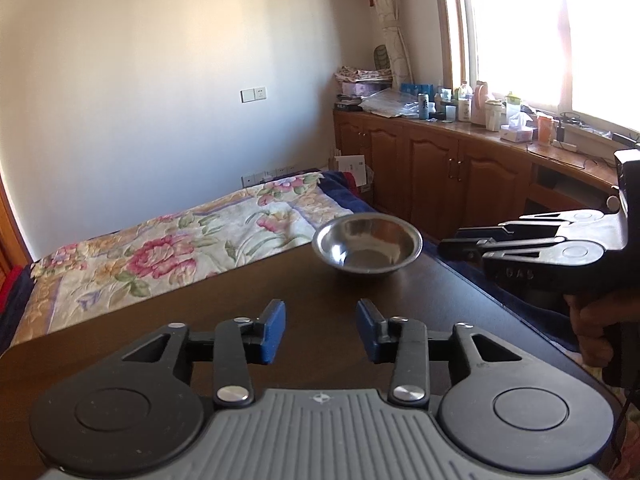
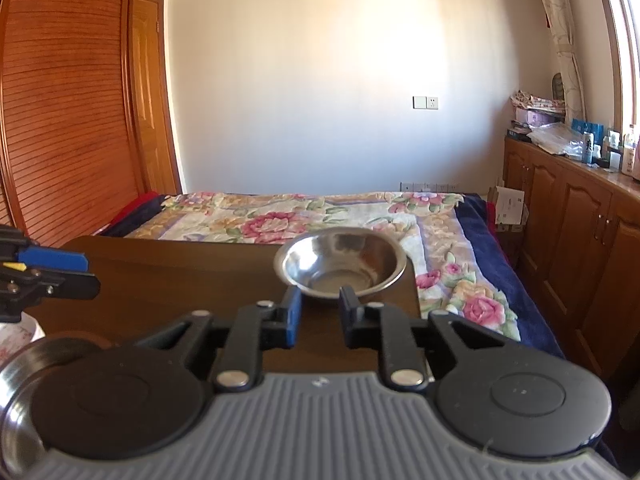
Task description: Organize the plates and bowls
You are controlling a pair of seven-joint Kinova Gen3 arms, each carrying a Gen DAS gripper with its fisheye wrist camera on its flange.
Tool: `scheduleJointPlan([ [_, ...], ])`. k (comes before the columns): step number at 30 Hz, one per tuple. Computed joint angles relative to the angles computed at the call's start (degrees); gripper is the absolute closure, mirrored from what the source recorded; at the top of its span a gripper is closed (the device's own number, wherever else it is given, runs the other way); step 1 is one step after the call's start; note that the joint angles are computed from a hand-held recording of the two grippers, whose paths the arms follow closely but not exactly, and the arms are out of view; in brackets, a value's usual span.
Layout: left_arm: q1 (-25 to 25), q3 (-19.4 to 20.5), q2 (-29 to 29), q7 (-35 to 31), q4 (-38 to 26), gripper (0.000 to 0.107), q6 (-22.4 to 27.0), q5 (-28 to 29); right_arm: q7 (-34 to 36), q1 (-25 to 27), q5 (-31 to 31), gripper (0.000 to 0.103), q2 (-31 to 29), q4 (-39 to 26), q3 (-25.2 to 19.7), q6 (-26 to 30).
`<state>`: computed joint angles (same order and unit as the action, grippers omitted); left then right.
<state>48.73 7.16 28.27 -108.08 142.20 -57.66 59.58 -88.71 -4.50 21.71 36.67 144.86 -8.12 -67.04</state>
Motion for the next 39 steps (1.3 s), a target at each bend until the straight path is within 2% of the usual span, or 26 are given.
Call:
scheduleJointPlan([
  [1,-0.5,-0.3,-0.1,-1.0,-0.8,0.065,0.6,-0.1,-0.2,0.3,0.6,0.08,0.1,-0.5,0.1,0.3],
  [5,-2.5,-0.9,-0.2,-3.8,-3.3,0.061,2.7,-1.1,-1.7,2.0,3.5,0.064,0.5,-3.2,0.2,2.5],
  [9,-4.8,-1.2,0.2,-5.4,-6.0,0.058,5.2,-2.6,-3.0,2.8,5.0,0.062,0.8,-5.9,0.2,5.0],
  [12,-6.4,-1.8,0.9,-6.4,-7.8,0.056,6.9,-3.9,-3.6,3.3,5.6,0.05,1.4,-7.7,0.1,5.8],
  [14,-7.4,-2.2,1.4,-7.5,-9.1,0.056,8.2,-4.7,-4.3,3.6,6.1,0.05,1.7,-8.8,0.0,6.5],
  [18,-9.9,-2.9,2.4,-6.6,-10.8,0.046,10.5,-8.1,-5.9,4.2,7.3,0.047,2.2,-11.4,-0.1,8.7],
  [21,-11.1,-3.7,3.2,-6.6,-12.2,0.043,12.3,-9.9,-7.2,4.6,8.2,0.046,2.7,-13.0,-0.2,10.3],
  [26,-12.5,-5.5,4.8,-9.5,-15.8,0.043,16.6,-10.9,-10.7,5.9,11.0,0.046,3.6,-16.1,-0.9,13.6],
  [33,-13.8,-8.3,7.1,-15.8,-21.6,0.061,24.4,-8.9,-13.3,5.9,12.8,0.046,4.6,-19.3,-1.5,17.7],
  [39,-15.4,-9.9,7.8,-15.5,-24.2,0.064,30.0,-10.7,-15.2,6.6,15.0,0.048,4.8,-20.5,-2.0,19.6],
])
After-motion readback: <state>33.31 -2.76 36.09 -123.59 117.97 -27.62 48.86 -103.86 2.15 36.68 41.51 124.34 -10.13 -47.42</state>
